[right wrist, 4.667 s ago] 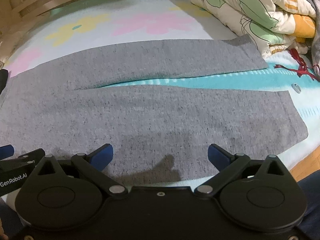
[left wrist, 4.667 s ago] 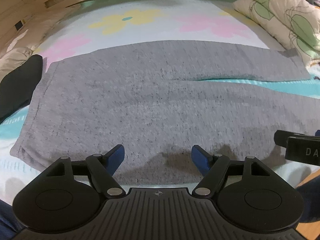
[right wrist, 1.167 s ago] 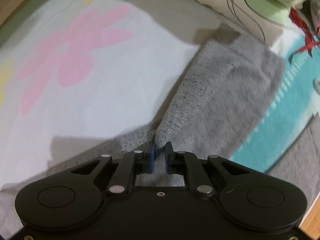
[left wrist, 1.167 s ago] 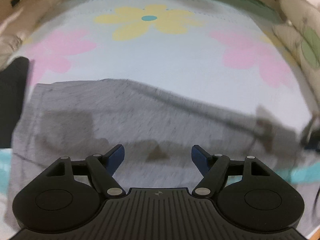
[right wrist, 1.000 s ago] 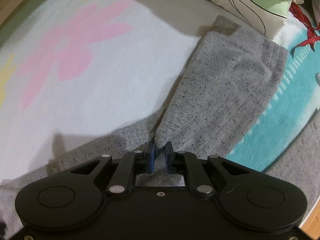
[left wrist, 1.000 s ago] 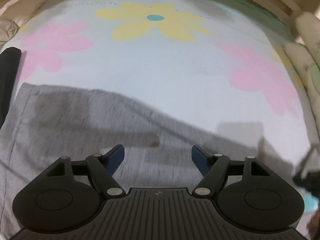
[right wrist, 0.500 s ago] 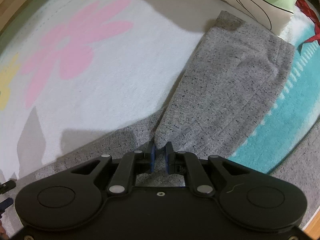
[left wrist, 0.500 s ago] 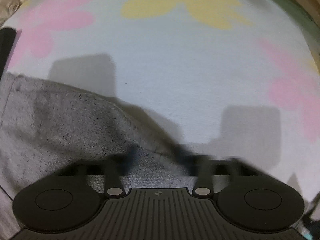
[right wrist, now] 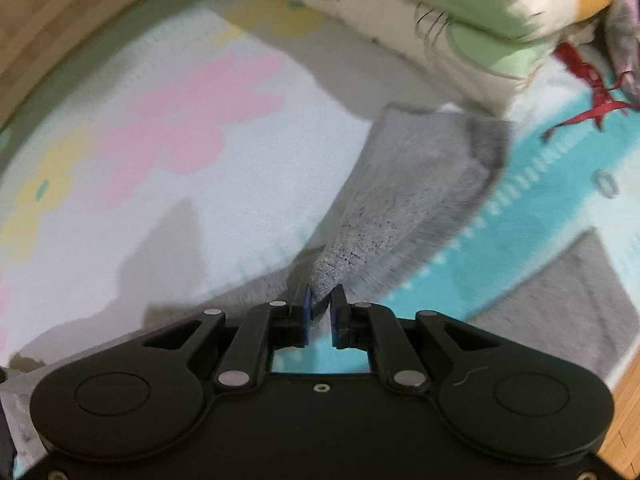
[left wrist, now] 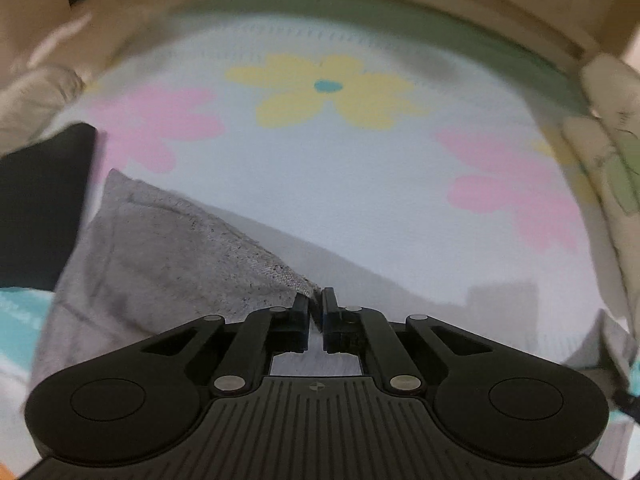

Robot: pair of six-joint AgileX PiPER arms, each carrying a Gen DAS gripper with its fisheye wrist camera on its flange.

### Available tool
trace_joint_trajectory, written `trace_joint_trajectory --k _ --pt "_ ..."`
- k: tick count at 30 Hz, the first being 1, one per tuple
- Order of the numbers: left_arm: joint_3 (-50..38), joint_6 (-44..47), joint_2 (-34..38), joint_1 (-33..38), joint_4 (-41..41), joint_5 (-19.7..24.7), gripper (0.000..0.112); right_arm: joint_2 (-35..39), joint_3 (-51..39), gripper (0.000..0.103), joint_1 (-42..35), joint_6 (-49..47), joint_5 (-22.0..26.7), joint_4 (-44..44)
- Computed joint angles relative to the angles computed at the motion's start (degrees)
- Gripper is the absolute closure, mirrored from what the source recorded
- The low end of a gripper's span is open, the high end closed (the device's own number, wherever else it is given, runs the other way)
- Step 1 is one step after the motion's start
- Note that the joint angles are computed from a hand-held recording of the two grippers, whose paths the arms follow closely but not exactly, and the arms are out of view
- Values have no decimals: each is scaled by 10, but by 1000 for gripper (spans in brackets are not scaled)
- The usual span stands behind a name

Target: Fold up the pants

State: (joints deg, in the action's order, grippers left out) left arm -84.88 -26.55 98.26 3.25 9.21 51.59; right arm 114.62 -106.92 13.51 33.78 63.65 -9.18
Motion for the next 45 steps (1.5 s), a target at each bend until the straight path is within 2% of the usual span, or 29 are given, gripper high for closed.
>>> trace_joint_trajectory --k 4,7,10,14,18,21,25,28,31,33,35,36,38,40,42,45 --pt "98 -33 -106 -33 30 -20 107 -133 158 90 -2 17 -57 8" --pt "169 -33 -169 -31 21 -29 107 -212 256 90 2 36 -82 9" --pt "254 -38 -211 -22 18 -57 107 -261 326 89 8 53 -94 5" --pt "329 -49 -241 -22 20 -70 107 -280 383 89 21 69 -93 -4" --pt "372 -68 -240 -28 24 -89 107 -283 421 90 31 82 -99 -20" --pt "390 -71 -232 -31 32 -101 106 -280 441 90 20 69 -107 -19" --pt "378 -45 -181 -25 23 -106 103 -273 470 92 13 66 -113 -28" --pt "373 -56 -179 -45 57 -102 101 -265 485 92 0 55 -123 -18" --pt "360 -74 -204 -73 76 -60 100 -283 488 80 7 48 -120 -30" --pt "357 -79 -232 -81 79 -44 95 -299 486 64 17 61 -112 -53" --pt "354 -86 -254 -95 94 -34 95 -319 485 56 23 88 -112 -85" --pt "366 -107 -270 -115 113 -32 95 -324 480 55 24 103 -111 -101" --pt "357 -144 -270 -149 153 -35 94 -319 457 55 18 106 -107 -112" --pt "350 -136 -258 -157 163 -61 88 -300 424 55 10 91 -101 -110" --pt "338 -118 -231 -163 156 -92 86 -274 394 55 10 87 -99 -120" --pt "304 -28 -159 -147 90 -134 86 -218 344 55 22 92 -92 -148"
